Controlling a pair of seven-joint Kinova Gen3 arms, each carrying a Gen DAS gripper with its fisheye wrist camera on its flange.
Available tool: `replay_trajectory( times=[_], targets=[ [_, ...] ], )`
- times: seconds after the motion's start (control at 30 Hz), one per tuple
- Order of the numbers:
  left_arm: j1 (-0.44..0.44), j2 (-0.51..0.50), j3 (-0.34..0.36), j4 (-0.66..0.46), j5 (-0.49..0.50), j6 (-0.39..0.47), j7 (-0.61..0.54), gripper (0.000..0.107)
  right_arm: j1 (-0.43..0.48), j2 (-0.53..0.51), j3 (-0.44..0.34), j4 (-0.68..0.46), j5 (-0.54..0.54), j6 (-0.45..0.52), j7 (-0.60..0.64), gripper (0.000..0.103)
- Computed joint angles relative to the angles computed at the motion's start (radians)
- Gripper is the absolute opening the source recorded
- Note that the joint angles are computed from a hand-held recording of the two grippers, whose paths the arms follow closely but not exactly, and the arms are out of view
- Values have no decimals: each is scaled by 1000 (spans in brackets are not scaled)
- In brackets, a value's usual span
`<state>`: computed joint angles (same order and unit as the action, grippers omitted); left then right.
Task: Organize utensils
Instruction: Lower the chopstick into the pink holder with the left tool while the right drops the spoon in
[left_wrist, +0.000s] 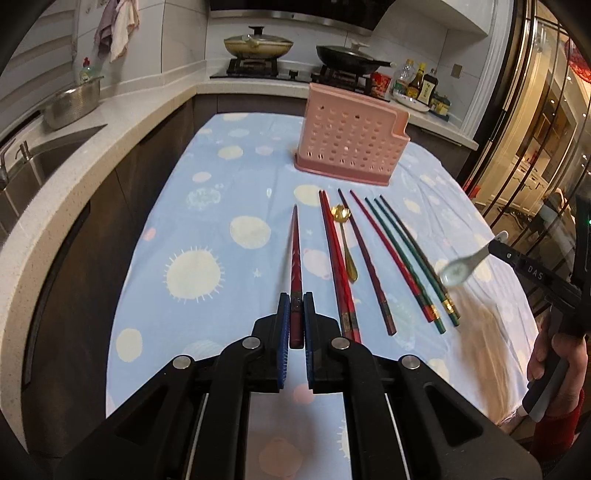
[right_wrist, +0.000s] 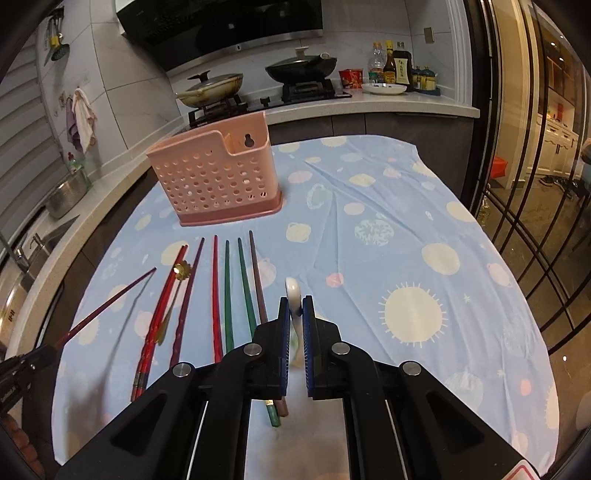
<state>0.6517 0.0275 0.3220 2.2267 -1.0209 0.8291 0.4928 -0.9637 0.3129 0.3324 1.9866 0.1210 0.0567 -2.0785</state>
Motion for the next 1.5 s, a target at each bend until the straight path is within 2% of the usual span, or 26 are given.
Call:
replay_trajectory(
  times=[0.1,0.17,0.23,0.37,0.43,0.63,0.7,0.9,1.07,1.17,1.37,1.5],
  targets=[
    [4,-24,9,-29,-24,63,-19,7,42,-39,-43,12,-19,-17,36,6],
    [-3,-36,14,-49,-44,92,-38,7,13,-51,-9,13,-6,-24,30,5],
    [-18,-48,15,-69,-65,102,-61,7,28,-58,-20,3,-13,-26,46,5],
    [-60,-57,5,-119,-99,106,-131,7,135,-71,-125,-30,-28,-27,91,5],
    [-81,-58,-1,-150,-124,110,-165,7,211,-67,-204,-62,-36,-22,119,5],
    [-147,-53,-26,-254,-189,87,-271,7,374,-15,-373,-203,-61,25,189,5],
    [-163,-47,-37,-292,-210,76,-303,7,403,4,-404,-254,-69,42,208,5],
    [-198,-19,-67,-407,-287,55,-374,7,432,86,-437,-440,-83,109,248,5],
    [-237,29,-121,-516,-319,-11,-442,7,445,168,-455,-602,-97,172,279,5],
    [-253,65,-155,-575,-321,-49,-475,7,431,227,-440,-710,-102,228,281,5],
    [-281,150,-233,-666,-204,-138,-581,7,409,346,-423,-898,-103,349,283,5],
    [-281,193,-282,-679,-126,-178,-630,7,389,409,-401,-982,-91,414,275,5]
  ],
)
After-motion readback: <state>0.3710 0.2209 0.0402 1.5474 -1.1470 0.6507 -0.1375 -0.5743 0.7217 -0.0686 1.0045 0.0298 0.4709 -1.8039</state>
